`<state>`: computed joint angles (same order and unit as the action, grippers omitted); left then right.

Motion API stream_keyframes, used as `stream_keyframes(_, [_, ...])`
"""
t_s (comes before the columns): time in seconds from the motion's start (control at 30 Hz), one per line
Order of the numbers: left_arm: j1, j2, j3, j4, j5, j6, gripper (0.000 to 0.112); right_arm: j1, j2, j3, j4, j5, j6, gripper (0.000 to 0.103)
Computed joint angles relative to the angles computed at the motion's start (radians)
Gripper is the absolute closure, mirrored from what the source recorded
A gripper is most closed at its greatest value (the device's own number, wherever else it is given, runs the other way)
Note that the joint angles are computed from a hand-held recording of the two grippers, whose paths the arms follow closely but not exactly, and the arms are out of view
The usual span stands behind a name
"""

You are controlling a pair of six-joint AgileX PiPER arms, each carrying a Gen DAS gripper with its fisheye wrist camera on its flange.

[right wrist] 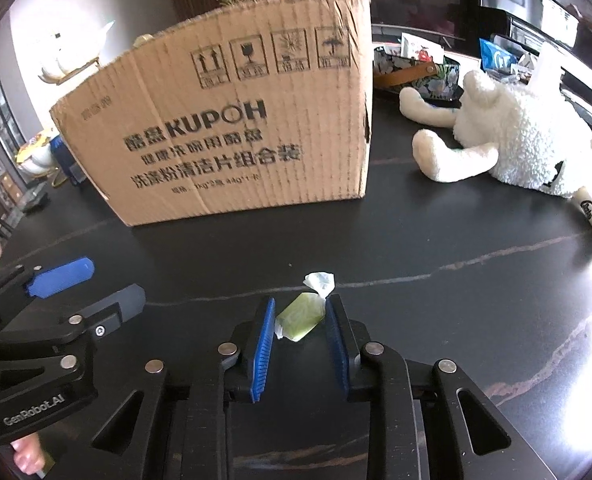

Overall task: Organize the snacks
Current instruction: 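Carry the small candy with the right tool into the box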

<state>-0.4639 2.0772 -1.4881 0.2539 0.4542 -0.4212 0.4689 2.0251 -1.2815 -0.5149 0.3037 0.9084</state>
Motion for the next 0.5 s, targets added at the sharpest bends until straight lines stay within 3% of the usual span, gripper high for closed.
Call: stream_keyframes(0.5, [0.014,-0.152,0.100,0.099,-0.021,-0.064,0.047,0.044,-0.096,-0.014,-0.073,0.038,0.072,0.076])
